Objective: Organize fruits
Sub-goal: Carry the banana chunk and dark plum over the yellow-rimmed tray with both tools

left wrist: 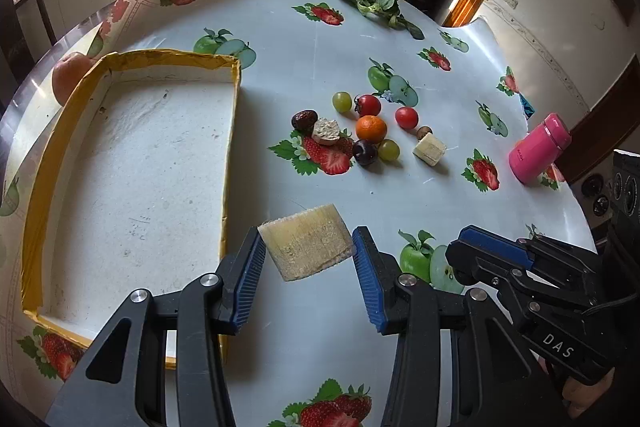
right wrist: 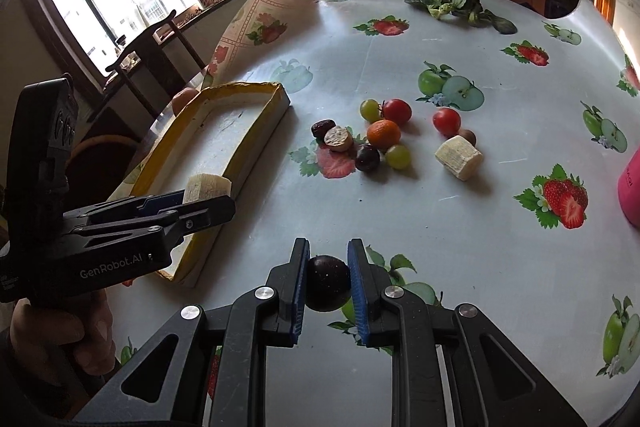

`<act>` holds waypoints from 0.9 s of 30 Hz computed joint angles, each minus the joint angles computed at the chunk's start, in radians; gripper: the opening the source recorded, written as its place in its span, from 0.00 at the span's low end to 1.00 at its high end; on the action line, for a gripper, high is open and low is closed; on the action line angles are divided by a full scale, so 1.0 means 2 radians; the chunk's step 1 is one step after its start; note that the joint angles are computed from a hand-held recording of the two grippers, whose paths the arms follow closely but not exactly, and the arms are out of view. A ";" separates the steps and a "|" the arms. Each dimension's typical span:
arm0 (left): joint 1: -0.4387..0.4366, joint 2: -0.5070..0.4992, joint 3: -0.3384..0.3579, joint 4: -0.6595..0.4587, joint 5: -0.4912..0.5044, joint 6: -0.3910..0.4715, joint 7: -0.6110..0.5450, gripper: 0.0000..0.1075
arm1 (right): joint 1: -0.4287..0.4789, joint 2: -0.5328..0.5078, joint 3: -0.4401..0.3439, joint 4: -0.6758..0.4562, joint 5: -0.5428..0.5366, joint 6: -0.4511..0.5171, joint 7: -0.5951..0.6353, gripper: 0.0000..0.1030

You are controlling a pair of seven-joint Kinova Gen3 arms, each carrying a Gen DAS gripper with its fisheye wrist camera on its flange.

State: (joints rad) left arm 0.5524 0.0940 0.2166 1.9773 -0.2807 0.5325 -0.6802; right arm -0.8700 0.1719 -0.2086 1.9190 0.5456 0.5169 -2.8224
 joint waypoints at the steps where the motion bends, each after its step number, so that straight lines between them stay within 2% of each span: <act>1: 0.001 -0.005 -0.002 0.004 -0.004 0.002 0.006 0.40 | -0.002 0.002 -0.002 -0.004 0.001 0.000 0.001 0.19; 7: -0.016 -0.038 0.003 0.030 -0.019 0.017 0.027 0.40 | -0.017 0.016 -0.005 -0.030 -0.005 -0.004 0.016 0.19; 12: -0.044 -0.063 0.009 0.055 -0.012 0.017 0.024 0.40 | -0.034 0.033 -0.003 -0.058 -0.016 -0.003 0.037 0.19; 19: -0.083 -0.090 0.011 0.082 0.012 0.014 -0.006 0.40 | -0.055 0.062 0.003 -0.104 -0.037 -0.003 0.079 0.19; 27: -0.124 -0.109 -0.003 0.104 0.051 0.008 -0.059 0.40 | -0.070 0.105 0.010 -0.165 -0.078 0.003 0.143 0.19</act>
State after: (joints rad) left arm 0.3048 -0.1232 0.2110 2.1862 -0.1796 0.5489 -0.7988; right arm -1.0092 0.3829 -0.1882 1.5899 0.3897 0.5231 -2.5370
